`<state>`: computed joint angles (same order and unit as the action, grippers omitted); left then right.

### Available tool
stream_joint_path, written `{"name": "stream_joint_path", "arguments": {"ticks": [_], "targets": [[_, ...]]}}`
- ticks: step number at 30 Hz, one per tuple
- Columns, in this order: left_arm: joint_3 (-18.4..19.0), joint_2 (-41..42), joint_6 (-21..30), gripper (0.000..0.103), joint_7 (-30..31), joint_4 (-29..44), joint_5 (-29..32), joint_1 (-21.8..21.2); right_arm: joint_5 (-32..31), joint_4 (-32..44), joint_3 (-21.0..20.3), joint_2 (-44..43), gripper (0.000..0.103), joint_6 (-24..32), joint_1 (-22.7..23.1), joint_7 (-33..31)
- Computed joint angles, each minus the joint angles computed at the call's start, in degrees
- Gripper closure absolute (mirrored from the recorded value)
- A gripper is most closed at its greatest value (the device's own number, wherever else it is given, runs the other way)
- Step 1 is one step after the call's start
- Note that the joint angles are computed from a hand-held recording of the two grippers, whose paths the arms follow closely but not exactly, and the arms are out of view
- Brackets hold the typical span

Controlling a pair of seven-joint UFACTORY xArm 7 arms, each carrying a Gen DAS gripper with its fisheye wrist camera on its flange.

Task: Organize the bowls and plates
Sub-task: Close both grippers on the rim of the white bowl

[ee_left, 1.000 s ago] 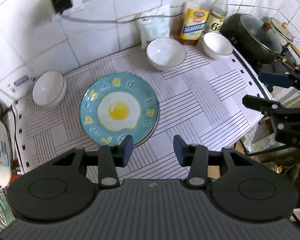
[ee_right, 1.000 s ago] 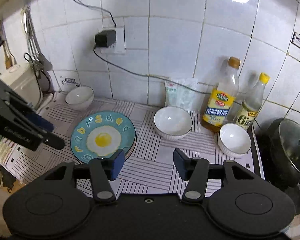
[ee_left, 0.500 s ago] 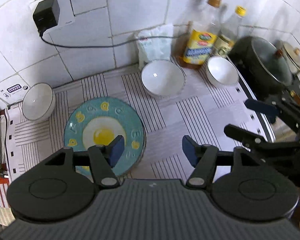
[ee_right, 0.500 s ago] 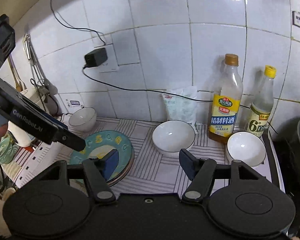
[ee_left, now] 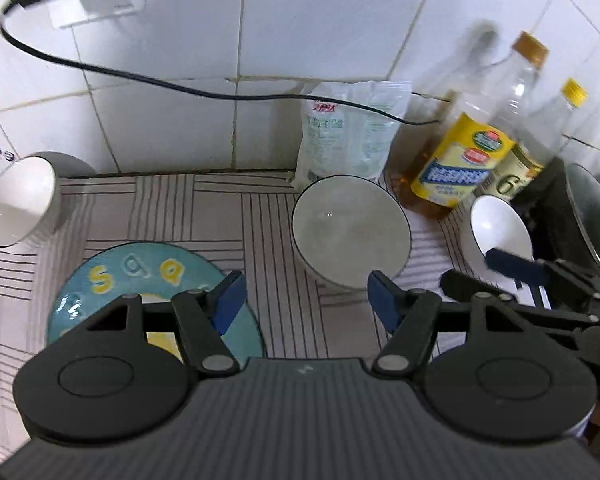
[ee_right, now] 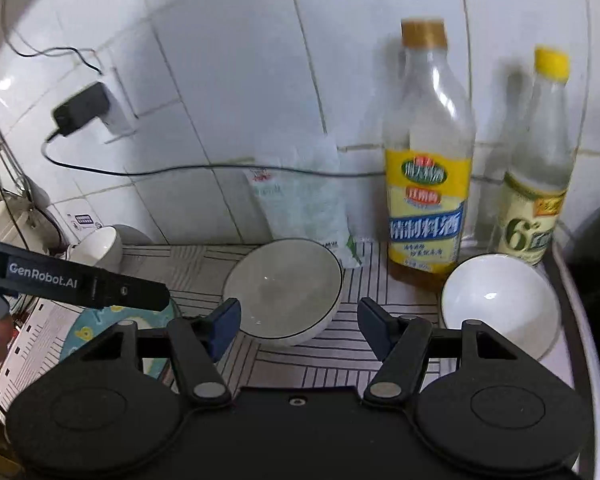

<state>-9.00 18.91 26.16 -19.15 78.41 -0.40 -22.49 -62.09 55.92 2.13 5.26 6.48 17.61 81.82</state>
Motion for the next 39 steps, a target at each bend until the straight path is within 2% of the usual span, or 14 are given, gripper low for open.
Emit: {"name": "stream_joint_path", "arguments": {"ticks": [5, 9, 11, 15, 17, 19, 20, 23, 25, 27, 31, 33, 39], "targets": [[1.29, 5.82, -0.18, 0.036, -3.45, 4.37, 1.54, -1.42, 3.28, 3.39, -2.73, 6.99, 0.040, -3.20, 0.87, -1.92], [2.65, 9.54, 0.32, 0.036, -5.44, 7.52, 3.57, -2.68, 9.90, 5.66, -3.10, 11.30, 0.048, -3.63, 0.88, -7.27], [2.78, 11.36, 0.91, 0.036, -5.92, 9.26, 3.86, -2.89, 13.93, 6.32, -2.28, 12.73, 0.053, -3.94, 0.18, -10.64], [3.41, 13.48, 2.27, 0.038, -6.92, 11.68, 5.15, -3.88, 18.10, 7.18, -3.50, 14.16, 0.069, -3.12, 1.86, -13.98], [3.27, 14.19, 2.59, 0.043, -7.19, 12.42, 5.21, -4.08, 19.22, 6.67, -5.38, 14.16, 0.072, -4.43, 3.47, -13.81], [2.47, 14.88, 3.82, 0.057, -6.65, 13.33, 4.29, -3.64, 21.05, 6.04, -6.51, 13.93, 0.075, -4.90, 4.43, -14.18], [2.37, 15.05, 4.12, 0.059, -6.72, 13.48, 3.96, -3.60, 22.04, 5.91, -6.99, 14.12, 0.076, -5.07, 4.84, -14.44], [1.60, 15.38, 3.83, 0.073, -6.45, 13.23, 2.47, -2.98, 27.63, 5.58, -4.34, 14.48, 0.081, -4.46, 2.55, -18.23], [0.49, 15.59, 3.77, 0.087, -5.70, 13.23, 0.63, -2.15, 30.28, 5.45, -3.63, 14.82, 0.083, -4.70, 2.00, -20.13], [0.77, 15.49, 4.65, 0.088, -6.12, 13.57, 0.26, -2.66, 32.19, 5.38, -4.00, 14.68, 0.084, -4.32, 2.61, -21.11], [0.80, 13.87, 6.11, 0.088, -6.29, 12.53, -0.03, -2.89, 39.70, 3.73, 0.91, 13.68, 0.084, -5.28, -1.55, -26.08], [0.01, 12.57, 6.67, 0.088, -5.56, 11.25, -1.32, -2.03, 41.56, 2.52, 1.41, 12.32, 0.084, -5.23, -1.47, -27.65], [-1.33, 7.48, 8.59, 0.087, -3.03, 6.78, -3.39, -1.15, 41.45, -1.77, -5.54, 6.29, 0.084, -4.45, 6.94, -26.12]]}}
